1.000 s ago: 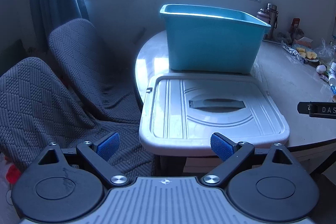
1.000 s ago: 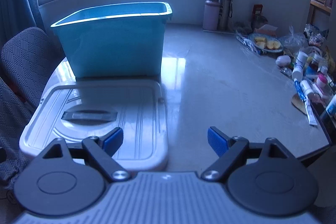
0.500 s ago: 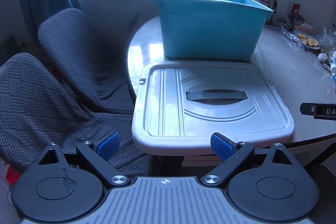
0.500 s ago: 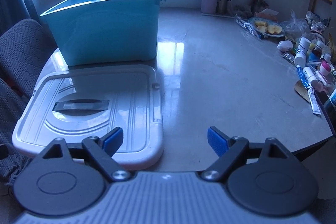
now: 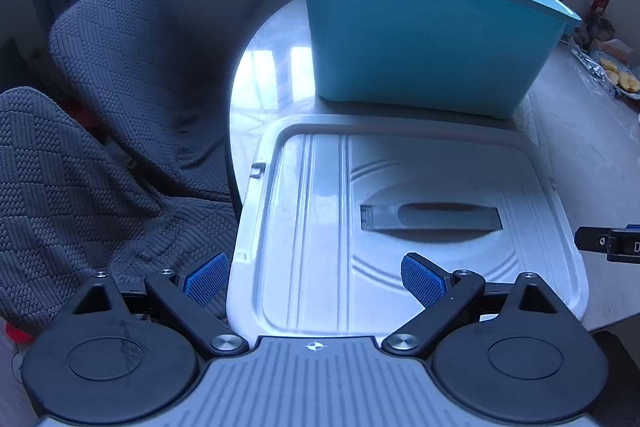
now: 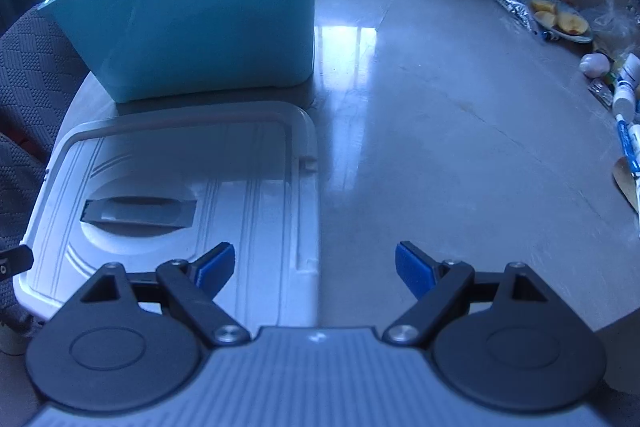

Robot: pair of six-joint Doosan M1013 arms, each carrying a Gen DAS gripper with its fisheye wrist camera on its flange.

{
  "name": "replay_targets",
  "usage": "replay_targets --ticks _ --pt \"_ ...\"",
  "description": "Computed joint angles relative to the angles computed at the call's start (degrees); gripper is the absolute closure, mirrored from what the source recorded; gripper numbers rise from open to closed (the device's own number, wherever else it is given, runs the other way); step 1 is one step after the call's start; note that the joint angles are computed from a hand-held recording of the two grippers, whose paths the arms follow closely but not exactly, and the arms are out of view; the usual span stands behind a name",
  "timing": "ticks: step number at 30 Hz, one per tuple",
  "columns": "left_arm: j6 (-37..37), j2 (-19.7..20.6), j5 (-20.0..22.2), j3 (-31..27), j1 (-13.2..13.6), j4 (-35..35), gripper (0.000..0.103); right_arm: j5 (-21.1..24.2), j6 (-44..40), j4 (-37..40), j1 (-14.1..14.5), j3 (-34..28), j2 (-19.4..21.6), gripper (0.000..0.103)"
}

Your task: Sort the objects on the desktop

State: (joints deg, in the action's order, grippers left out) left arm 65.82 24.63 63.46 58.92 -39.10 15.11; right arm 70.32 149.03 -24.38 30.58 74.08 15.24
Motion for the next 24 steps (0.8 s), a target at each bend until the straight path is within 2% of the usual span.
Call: replay_targets --ticks 9,12,21,24 --pt "1.8 6.6 8.8 -10.5 2.4 -5.2 0.008 0.6 -8.1 8.2 -3.6 -3.7 3.2 0.016" --pt "4.5 8.6 12.2 -13.5 3.0 -7.3 0.008 0.8 -8.9 10.5 -4.2 -4.4 3.8 0.016" --pt "9.4 14.0 22.1 -22.6 5.9 -14.9 0.008 5.5 -8.4 15.5 -5.4 -7.9 6.5 0.015" --pt "10.9 15.1 24.0 -24.4 6.5 -16.6 0.008 5.7 -7.4 16.9 -5.6 -8.3 6.9 0.012"
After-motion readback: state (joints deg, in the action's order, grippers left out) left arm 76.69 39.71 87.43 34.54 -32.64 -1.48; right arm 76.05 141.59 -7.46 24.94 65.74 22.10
